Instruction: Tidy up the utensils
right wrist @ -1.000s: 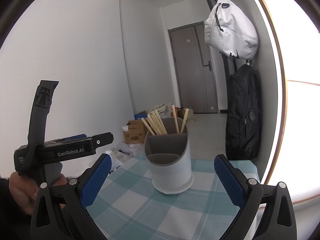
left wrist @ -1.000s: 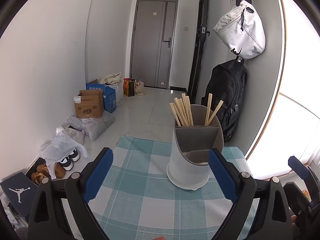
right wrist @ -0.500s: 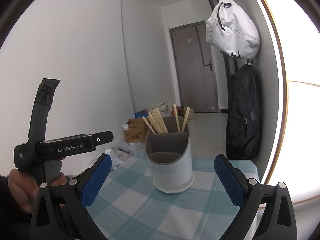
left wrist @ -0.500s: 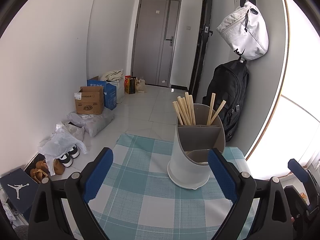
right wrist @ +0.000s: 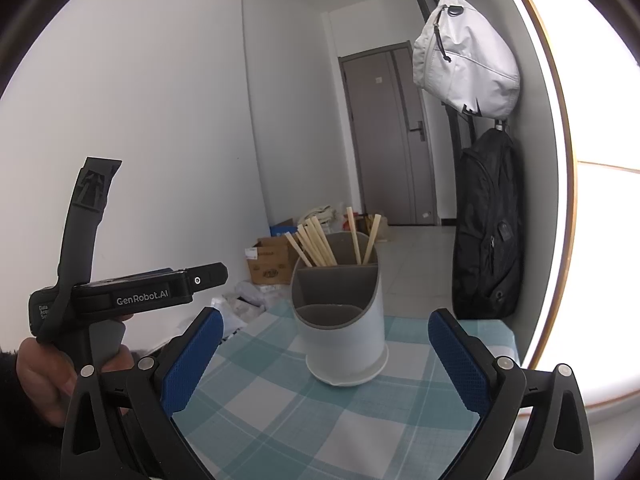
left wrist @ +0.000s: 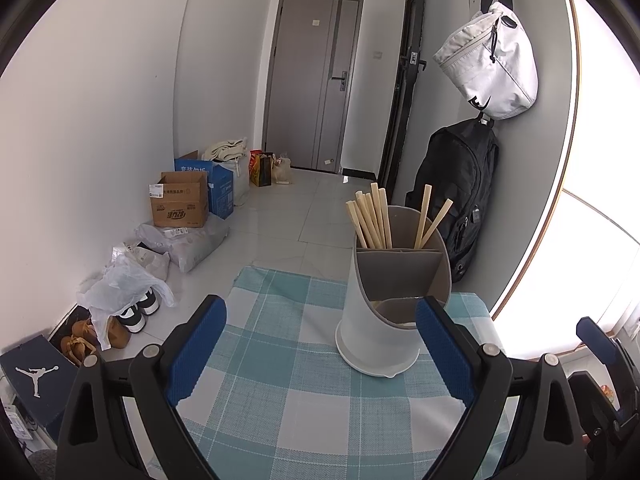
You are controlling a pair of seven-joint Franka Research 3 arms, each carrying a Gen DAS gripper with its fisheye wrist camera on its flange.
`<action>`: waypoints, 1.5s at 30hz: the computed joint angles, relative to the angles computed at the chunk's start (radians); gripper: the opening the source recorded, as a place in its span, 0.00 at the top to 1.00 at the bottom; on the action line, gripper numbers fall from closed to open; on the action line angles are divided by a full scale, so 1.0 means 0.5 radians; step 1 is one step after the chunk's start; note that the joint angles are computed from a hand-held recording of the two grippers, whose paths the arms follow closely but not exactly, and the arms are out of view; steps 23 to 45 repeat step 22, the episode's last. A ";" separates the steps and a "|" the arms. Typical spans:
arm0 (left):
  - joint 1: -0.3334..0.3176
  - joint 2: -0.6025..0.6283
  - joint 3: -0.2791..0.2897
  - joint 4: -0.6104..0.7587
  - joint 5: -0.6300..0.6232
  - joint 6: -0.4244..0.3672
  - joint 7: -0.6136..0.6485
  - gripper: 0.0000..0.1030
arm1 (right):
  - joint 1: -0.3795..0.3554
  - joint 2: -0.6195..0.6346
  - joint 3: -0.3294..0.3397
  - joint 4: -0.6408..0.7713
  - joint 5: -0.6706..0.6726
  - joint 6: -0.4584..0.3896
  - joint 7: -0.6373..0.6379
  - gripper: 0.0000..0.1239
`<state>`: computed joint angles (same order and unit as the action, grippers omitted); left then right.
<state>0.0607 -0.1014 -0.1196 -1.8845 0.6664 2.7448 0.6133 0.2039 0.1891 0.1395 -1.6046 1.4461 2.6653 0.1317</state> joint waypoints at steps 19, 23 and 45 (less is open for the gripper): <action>-0.008 -0.001 -0.004 0.002 0.021 -0.031 0.010 0.10 | -0.001 0.004 0.002 0.001 -0.023 -0.011 0.008 0.17; 0.000 -0.013 -0.008 -0.009 0.057 -0.022 -0.021 0.10 | -0.002 0.009 0.001 0.003 -0.038 -0.020 0.027 0.17; 0.000 -0.013 -0.008 -0.009 0.057 -0.022 -0.021 0.10 | -0.002 0.009 0.001 0.003 -0.038 -0.020 0.027 0.17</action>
